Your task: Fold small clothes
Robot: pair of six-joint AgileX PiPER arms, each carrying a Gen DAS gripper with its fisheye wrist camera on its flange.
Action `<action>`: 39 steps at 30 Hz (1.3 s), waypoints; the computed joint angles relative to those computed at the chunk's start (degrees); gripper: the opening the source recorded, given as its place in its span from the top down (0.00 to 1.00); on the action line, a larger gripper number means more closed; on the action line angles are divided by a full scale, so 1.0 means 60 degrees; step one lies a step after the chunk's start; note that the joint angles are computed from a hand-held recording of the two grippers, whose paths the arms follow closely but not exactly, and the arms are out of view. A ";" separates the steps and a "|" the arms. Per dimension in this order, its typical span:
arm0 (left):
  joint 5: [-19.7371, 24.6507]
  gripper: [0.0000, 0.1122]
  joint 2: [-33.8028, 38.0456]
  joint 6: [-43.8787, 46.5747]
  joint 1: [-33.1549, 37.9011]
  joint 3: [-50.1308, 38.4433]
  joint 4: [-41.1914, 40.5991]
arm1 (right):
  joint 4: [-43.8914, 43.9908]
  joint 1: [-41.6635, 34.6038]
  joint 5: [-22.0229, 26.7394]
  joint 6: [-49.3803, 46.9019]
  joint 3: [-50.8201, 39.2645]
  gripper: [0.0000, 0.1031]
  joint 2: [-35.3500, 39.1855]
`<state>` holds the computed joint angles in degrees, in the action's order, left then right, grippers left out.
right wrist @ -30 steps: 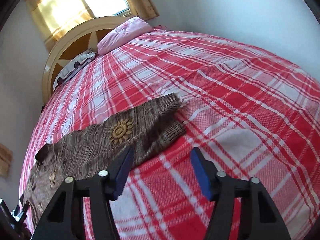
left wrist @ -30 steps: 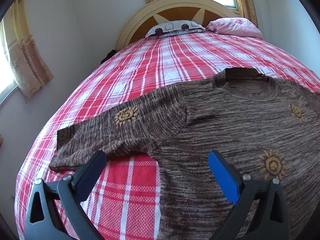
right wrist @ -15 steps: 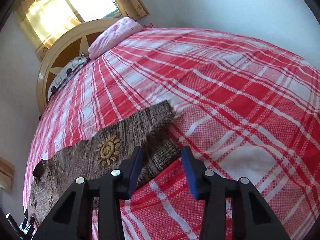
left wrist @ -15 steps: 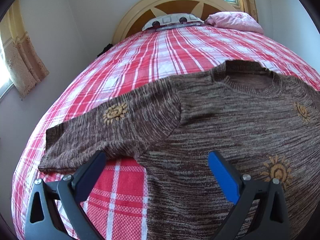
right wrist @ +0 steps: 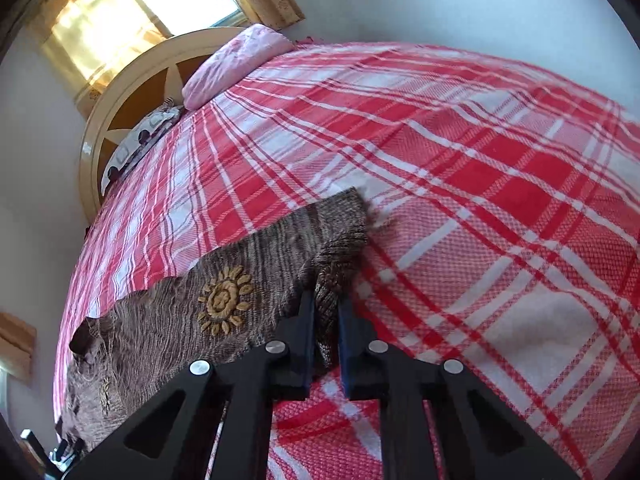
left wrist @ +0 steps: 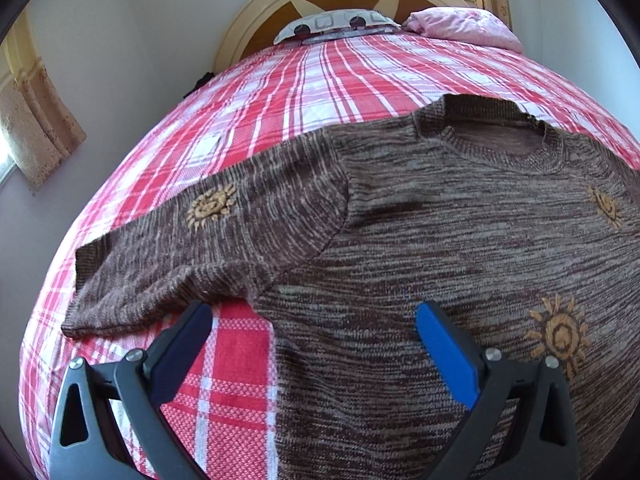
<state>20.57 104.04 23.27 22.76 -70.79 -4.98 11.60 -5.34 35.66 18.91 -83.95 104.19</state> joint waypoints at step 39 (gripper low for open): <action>0.2362 0.20 -0.0721 0.0723 -0.3149 -0.1301 -0.1620 | -0.1297 0.3499 -0.3386 -0.0805 0.2274 0.39 -0.1672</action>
